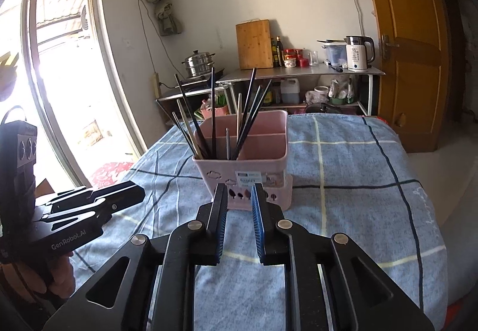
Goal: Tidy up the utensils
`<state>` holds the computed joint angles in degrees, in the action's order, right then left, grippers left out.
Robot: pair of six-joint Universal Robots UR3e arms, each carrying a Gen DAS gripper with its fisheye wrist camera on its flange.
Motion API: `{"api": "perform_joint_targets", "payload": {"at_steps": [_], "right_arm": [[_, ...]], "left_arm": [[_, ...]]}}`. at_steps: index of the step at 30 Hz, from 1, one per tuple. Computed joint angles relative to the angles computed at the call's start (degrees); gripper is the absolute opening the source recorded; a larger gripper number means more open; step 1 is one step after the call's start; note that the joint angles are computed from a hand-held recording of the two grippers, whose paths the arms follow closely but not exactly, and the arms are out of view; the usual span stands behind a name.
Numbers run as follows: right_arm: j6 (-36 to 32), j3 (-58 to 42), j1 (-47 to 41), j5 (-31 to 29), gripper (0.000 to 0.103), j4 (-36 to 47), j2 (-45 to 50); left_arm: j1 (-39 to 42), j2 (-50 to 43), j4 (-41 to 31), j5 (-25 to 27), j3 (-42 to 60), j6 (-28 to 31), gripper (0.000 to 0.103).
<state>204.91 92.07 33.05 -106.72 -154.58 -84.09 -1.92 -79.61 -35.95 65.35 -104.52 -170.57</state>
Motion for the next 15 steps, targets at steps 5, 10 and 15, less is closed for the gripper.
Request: {"api": "perform_joint_targets", "payload": {"at_steps": [5,10,15], "right_arm": [[1.79,4.5,3.59,-3.69,0.018,-0.28,-2.11],[3.77,6.71,6.83,-6.79,0.018,-0.17,-3.12],[5.18,7.59,10.36,-10.35,0.018,0.14,-3.46]], "left_arm": [[-0.36,5.53,3.01,1.08,-7.62,-0.52,0.025],[1.27,10.93,4.23,0.25,-13.47,-0.98,0.027],[2.54,16.89,5.49,-0.5,-18.77,-0.5,0.027]]}}
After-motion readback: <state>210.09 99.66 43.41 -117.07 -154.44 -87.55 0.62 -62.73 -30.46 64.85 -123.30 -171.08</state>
